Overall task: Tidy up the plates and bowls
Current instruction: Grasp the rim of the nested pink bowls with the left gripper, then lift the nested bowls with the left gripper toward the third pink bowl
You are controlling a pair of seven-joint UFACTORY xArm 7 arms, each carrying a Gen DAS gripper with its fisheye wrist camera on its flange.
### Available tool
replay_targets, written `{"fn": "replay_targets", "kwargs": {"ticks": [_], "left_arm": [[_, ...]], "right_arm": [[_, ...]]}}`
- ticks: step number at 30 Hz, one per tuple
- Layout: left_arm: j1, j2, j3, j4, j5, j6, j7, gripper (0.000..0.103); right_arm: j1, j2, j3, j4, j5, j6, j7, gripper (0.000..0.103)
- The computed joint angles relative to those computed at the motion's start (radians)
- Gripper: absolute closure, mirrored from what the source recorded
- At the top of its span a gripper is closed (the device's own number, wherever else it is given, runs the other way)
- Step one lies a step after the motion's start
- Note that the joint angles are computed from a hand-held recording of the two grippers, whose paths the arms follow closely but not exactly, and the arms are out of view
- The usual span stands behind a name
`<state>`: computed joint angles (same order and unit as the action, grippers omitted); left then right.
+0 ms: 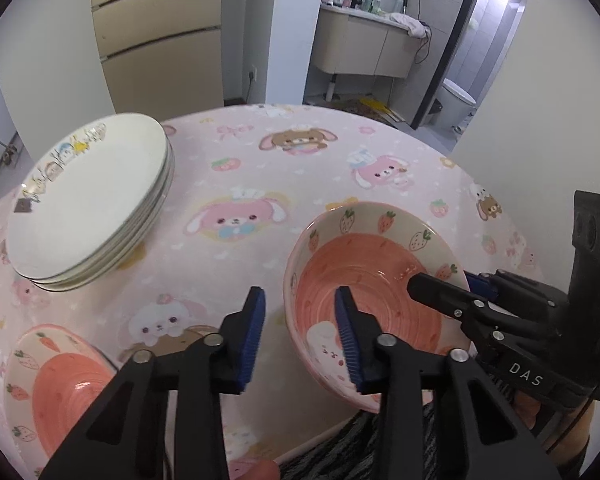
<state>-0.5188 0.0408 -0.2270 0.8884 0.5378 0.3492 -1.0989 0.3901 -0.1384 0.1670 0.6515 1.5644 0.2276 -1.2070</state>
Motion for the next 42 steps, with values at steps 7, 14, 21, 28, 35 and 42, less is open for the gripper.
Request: {"fn": "replay_targets", "kwargs": {"ticks": [7,14,21,28,35,42], "left_arm": [[-0.025,0.046,0.013,0.031,-0.020,0.028,0.006,0.091],[-0.050,0.047,0.024,0.042,0.111,0.048,-0.079,0.093],[-0.047,-0.028,0.011,0.018,0.268,0.048,-0.174,0.093],[0.040,-0.265,-0.060,-0.096,0.362,0.076,-0.260,0.093],[0.110,-0.561,-0.074,-0.290,0.286,0.048,-0.245,0.093],[0.154,-0.807,-0.078,-0.476,0.170,0.047,-0.208,0.093]], "right_arm": [[-0.003,0.007,-0.001,0.003,-0.002,0.009,0.009,0.089],[-0.013,0.049,-0.009,0.015,-0.178,0.055,0.172,0.089],[0.025,-0.022,0.004,-0.001,-0.001,-0.046,0.005,0.092],[0.057,-0.101,0.075,0.052,0.082,-0.129,-0.073,0.093],[0.129,-0.070,0.158,0.162,0.077,-0.233,-0.103,0.092],[0.216,0.019,0.180,0.236,-0.001,-0.290,-0.065,0.093]]}}
